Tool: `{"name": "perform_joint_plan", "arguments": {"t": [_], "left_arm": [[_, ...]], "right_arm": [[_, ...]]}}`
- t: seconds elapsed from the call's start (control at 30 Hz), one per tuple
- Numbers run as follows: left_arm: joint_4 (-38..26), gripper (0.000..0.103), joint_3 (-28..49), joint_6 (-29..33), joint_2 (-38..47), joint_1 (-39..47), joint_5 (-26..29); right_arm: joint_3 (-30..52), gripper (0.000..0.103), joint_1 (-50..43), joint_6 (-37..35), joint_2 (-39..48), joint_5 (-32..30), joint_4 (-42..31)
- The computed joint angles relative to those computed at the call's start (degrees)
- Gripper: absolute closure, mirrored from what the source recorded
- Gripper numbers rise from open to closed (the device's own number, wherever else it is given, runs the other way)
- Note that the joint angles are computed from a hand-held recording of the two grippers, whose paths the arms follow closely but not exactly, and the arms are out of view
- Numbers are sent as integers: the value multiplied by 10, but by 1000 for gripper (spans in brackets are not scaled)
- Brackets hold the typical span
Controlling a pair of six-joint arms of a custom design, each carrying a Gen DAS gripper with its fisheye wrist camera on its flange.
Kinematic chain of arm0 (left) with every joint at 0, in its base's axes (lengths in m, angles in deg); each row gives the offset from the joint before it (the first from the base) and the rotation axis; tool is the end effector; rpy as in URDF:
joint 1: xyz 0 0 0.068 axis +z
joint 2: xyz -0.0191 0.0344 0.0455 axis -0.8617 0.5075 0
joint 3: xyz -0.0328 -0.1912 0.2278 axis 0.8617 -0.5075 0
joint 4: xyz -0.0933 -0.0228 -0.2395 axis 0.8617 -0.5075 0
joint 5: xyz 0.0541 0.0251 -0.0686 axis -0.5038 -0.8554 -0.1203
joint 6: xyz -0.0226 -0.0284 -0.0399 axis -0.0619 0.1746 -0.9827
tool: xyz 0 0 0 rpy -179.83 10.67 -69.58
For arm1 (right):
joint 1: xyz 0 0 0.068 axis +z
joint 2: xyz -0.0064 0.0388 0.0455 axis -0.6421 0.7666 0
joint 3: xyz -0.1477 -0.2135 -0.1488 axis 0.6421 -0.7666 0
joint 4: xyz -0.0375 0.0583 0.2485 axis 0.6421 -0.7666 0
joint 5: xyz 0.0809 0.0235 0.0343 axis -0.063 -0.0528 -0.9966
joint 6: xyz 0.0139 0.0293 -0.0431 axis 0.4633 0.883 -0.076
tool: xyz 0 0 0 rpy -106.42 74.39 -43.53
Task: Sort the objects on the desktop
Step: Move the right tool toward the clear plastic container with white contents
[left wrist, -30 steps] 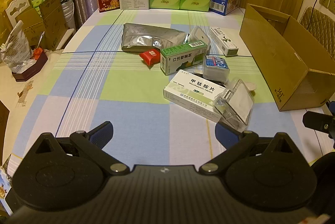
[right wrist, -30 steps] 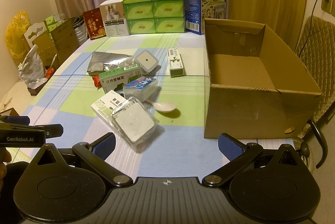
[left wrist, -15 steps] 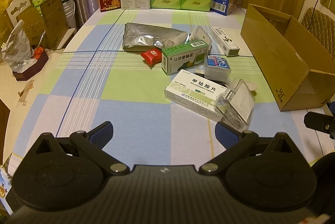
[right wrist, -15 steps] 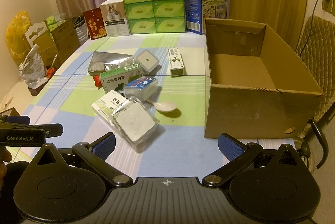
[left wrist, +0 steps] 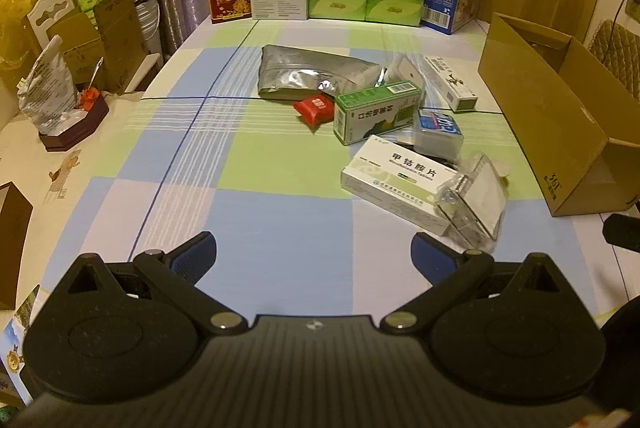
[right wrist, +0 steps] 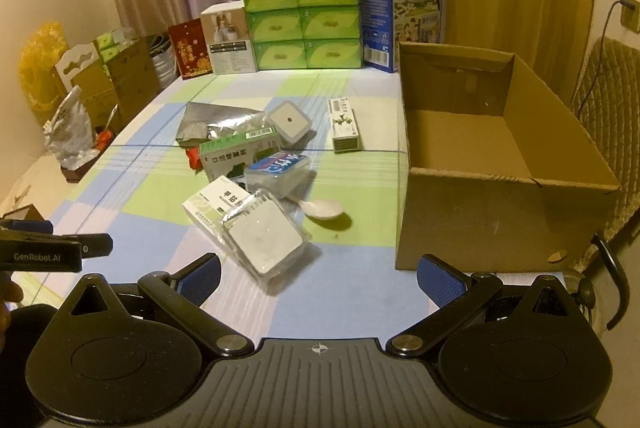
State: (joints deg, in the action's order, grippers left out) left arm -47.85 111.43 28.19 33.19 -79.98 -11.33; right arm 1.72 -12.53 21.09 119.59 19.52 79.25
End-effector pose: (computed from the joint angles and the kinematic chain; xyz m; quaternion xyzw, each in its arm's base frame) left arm 0.2654 -0.0863 0.2034 -0.0683 0.9329 0.0346 0.3519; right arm 0.2740 0.1440 0.2056 -0.1934 0.8974 0.1296 0.3748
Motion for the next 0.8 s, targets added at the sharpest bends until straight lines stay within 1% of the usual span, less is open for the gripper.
{"name": "perform_joint_plan", "arguments": {"t": [0.1, 0.23, 0.37, 0.53, 0.63, 0.8], "left_arm": [[-6, 1, 0, 14, -2, 10, 8], [1, 1, -14, 53, -17, 31, 29], [23, 1, -32, 65, -36, 68, 68], [33, 1, -35, 87, -31, 92, 77], [42, 1, -37, 97, -23, 99, 84], [68, 1, -40, 114, -4, 108, 90]], "right_arm": [[8, 2, 5, -10, 4, -1, -7], [11, 2, 10, -2, 9, -29, 8], [15, 2, 19, -16, 22, -34, 27], [9, 2, 27, -26, 43, -23, 77], [25, 2, 27, -26, 70, -27, 68], [39, 2, 37, -52, 102, -28, 68]]}}
